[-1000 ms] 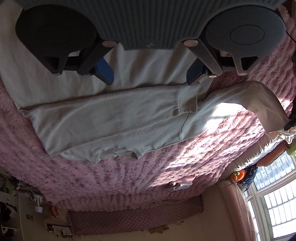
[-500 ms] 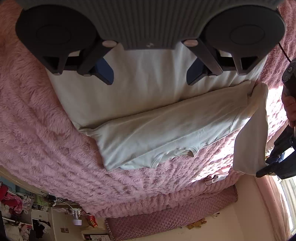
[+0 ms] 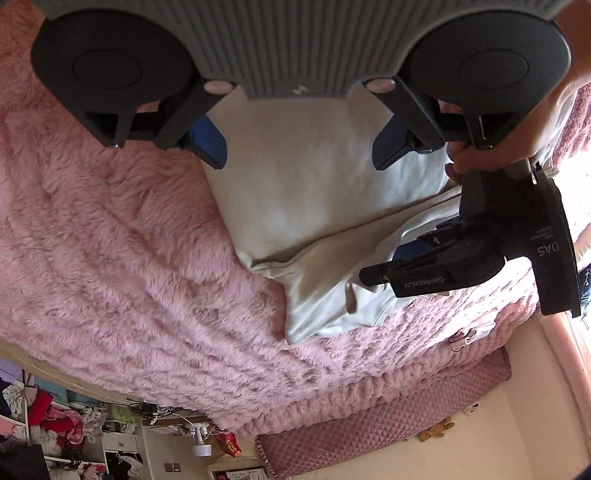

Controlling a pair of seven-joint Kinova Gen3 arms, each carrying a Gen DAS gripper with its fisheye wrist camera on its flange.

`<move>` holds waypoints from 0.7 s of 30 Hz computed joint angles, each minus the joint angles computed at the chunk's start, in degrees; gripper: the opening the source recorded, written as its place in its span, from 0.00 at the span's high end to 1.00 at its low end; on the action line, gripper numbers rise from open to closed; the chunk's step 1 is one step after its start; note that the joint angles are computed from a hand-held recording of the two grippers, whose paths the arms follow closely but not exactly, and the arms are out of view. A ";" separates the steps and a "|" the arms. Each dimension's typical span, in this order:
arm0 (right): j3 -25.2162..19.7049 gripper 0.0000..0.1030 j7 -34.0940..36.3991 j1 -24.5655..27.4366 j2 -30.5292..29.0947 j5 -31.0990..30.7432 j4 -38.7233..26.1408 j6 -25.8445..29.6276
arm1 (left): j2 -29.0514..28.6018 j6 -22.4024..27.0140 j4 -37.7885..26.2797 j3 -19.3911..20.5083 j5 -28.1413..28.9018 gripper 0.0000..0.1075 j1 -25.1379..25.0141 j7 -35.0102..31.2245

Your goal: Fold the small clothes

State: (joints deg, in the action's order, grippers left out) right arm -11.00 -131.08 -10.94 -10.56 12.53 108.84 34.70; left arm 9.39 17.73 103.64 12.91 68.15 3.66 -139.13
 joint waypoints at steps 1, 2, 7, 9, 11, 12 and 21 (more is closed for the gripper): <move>-0.32 0.21 -1.18 0.58 0.28 0.89 0.06 -0.69 | -0.75 1.06 0.03 0.32 0.64 0.64 -0.32 -2.33; -0.79 0.21 -2.89 1.26 0.48 2.13 0.18 -1.48 | -1.89 1.91 0.30 0.86 1.07 0.64 -1.13 -4.66; 0.05 0.21 -13.60 2.29 2.79 10.13 1.76 -11.93 | -11.57 5.83 4.82 1.81 2.50 0.45 -8.55 -14.22; 0.80 0.23 -18.00 1.69 4.58 14.73 1.71 -16.59 | -15.20 6.93 6.10 2.86 -1.57 0.43 -13.86 -13.07; -2.65 0.28 -21.28 5.20 7.04 19.39 1.29 -21.25 | -18.57 9.07 7.06 2.55 -6.23 0.43 -19.17 -9.82; -3.94 0.31 -22.67 6.41 8.54 21.72 0.78 -22.95 | -19.54 9.95 7.06 2.41 -8.56 0.43 -21.82 -8.26; -5.65 0.46 -24.29 2.80 20.51 22.36 -9.71 -13.70 | -21.54 12.58 7.91 7.52 -29.53 0.43 -44.01 6.58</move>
